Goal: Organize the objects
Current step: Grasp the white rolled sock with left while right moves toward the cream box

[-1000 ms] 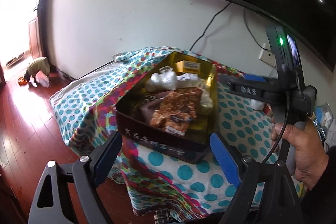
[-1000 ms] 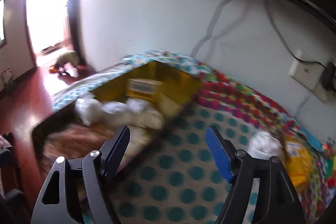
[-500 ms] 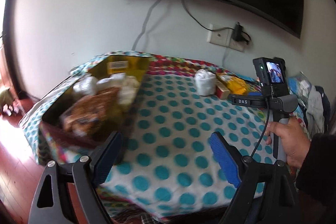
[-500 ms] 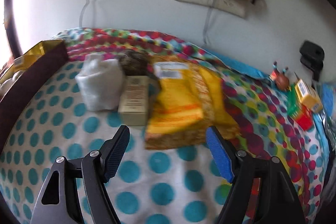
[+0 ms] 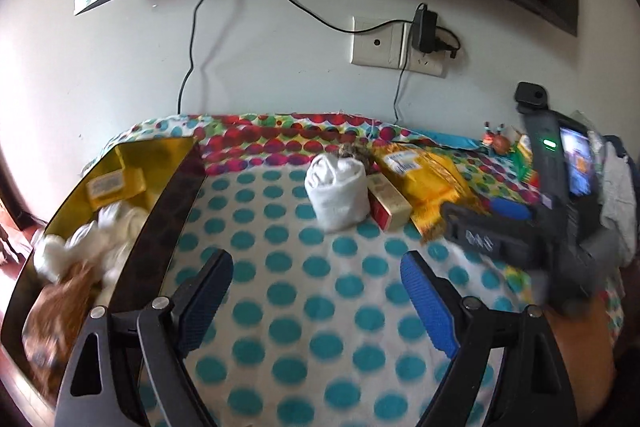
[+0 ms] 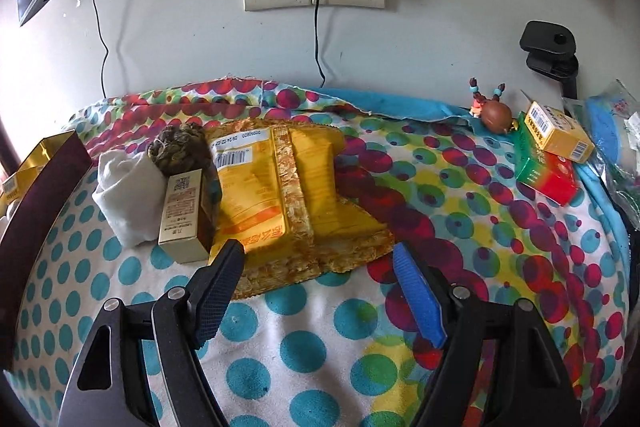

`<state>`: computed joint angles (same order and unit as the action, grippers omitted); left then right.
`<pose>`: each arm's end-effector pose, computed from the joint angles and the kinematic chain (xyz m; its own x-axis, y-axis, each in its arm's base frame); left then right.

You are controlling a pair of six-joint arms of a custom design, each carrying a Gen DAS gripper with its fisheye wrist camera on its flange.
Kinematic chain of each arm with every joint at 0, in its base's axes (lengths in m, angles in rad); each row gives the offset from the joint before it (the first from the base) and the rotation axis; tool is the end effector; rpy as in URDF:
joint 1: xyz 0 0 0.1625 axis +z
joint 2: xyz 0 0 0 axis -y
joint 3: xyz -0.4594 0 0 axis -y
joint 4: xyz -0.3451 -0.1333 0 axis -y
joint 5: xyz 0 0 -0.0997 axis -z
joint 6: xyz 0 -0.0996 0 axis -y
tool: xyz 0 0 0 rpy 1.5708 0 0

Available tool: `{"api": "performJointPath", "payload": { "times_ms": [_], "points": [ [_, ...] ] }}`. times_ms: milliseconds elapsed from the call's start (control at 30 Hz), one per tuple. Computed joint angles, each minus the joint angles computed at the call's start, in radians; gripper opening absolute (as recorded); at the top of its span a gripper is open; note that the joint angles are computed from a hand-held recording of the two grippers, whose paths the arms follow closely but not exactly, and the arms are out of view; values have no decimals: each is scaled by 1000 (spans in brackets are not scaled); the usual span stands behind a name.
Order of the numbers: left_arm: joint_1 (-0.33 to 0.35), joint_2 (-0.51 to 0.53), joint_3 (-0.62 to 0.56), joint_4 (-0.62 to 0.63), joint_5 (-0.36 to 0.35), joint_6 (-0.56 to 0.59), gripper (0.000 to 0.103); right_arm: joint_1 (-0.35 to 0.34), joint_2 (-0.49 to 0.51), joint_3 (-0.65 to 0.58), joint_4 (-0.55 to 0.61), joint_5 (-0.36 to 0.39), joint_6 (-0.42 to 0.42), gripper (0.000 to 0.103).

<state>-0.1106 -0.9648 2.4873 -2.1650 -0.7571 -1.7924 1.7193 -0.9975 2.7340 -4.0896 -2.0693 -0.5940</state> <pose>-0.3043 -0.1732 0.0746 -0.7248 -0.0714 -0.6853 0.5073 0.6178 -0.6008 0.1328 -0.3084 0.2163 -0.7024 -0.2241 0.6756 -0.6010 0.6951 -0.3944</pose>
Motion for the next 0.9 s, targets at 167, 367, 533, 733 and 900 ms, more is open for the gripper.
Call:
{"api": "performJointPath", "payload": {
  "times_ms": [167, 367, 533, 733, 900],
  "points": [
    [123, 53, -19, -79, 91, 103, 88, -13, -28, -2, 39, 19, 22, 74],
    [216, 98, -20, -169, 162, 199, 88, -24, -35, 6, 22, 34, 31, 82],
    [269, 141, -29, -269, 189, 287, 88, -32, -36, 18, -12, 57, 27, 91],
    [338, 163, -57, -337, 181, 354, 88, -44, -53, 21, 6, 84, 28, 92],
    [378, 165, -40, -453, 140, 419, 35, -45, -53, 22, 4, 91, 27, 93]
  ]
}}
